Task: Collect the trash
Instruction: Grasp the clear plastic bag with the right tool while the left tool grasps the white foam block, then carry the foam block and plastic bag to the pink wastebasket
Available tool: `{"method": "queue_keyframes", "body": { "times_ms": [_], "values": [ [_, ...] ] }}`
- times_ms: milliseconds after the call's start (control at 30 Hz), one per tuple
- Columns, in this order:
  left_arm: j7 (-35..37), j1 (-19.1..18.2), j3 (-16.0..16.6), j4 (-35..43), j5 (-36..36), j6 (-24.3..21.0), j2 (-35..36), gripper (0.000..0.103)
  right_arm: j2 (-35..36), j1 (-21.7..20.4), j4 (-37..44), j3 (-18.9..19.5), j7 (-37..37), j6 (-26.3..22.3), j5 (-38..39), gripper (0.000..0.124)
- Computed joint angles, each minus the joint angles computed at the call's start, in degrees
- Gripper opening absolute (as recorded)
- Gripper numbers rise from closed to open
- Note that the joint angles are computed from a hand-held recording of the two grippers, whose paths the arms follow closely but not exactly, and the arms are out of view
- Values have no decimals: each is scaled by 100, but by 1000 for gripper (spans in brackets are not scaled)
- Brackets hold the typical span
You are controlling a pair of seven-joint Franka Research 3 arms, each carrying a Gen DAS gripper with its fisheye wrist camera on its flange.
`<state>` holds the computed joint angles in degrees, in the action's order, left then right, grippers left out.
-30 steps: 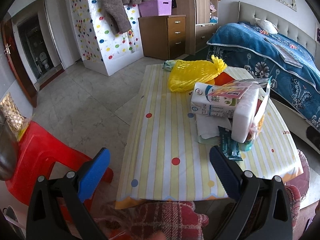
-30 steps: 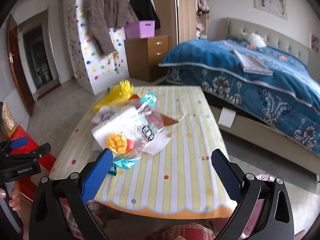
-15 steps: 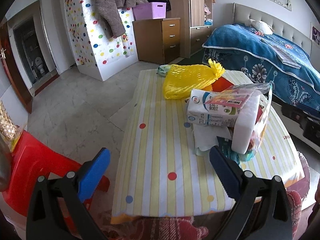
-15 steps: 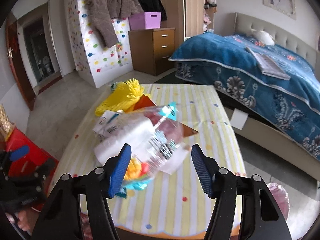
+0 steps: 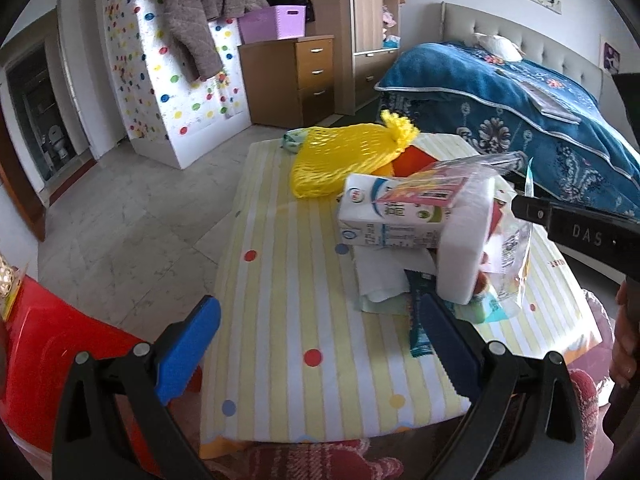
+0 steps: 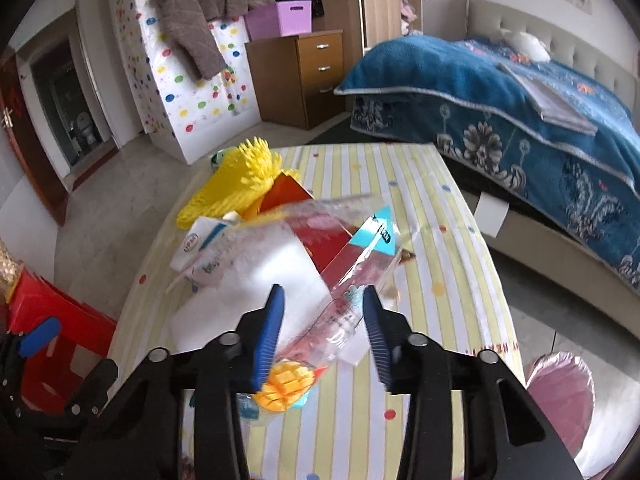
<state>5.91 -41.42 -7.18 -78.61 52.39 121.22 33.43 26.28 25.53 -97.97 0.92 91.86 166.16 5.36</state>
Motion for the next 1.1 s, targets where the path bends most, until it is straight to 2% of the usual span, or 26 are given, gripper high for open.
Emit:
{"method": "queue_keyframes", "body": {
  "times_ms": [100,333,500,533,600,700,733,767,867,900,933,1100],
  "values": [
    [104,-16,-17,91,29,152,76,96,-113,-149,-194,108,-118,11,145,22],
    [558,-127,81,726,14,432,539,95,-429,-327,-787,95,-223,410,410,11],
    [866,-137,190,1247,-214,678,916,82,-595,-415,-1082,14,-235,663,474,11],
    [1014,-120,193,1379,-283,784,1019,77,-627,-326,-1150,-137,-154,723,359,11],
    [1365,-115,213,1823,-489,840,1325,67,-683,-349,-1246,-165,-152,768,319,11],
    [1866,-124,255,2565,-893,845,1816,48,-734,-466,-1346,-90,-242,827,366,11],
    [1971,-153,296,2735,-997,820,1920,36,-766,-539,-1400,-32,-307,853,420,11],
    [2089,-184,334,2919,-1098,800,2033,30,-783,-575,-1428,-5,-346,870,454,11],
    [2235,-332,486,2915,-1178,964,2031,27,-891,-590,-1590,-16,-398,981,504,10],
    [2266,-388,514,2854,-1169,1021,1990,27,-925,-568,-1640,-54,-387,1020,489,4],
    [2262,-427,537,2765,-1164,1072,1936,27,-975,-565,-1702,-68,-385,1051,492,3],
    [1955,-636,620,2364,-962,1287,1675,27,-1173,-758,-2000,63,-540,1210,692,0]
  ]
}}
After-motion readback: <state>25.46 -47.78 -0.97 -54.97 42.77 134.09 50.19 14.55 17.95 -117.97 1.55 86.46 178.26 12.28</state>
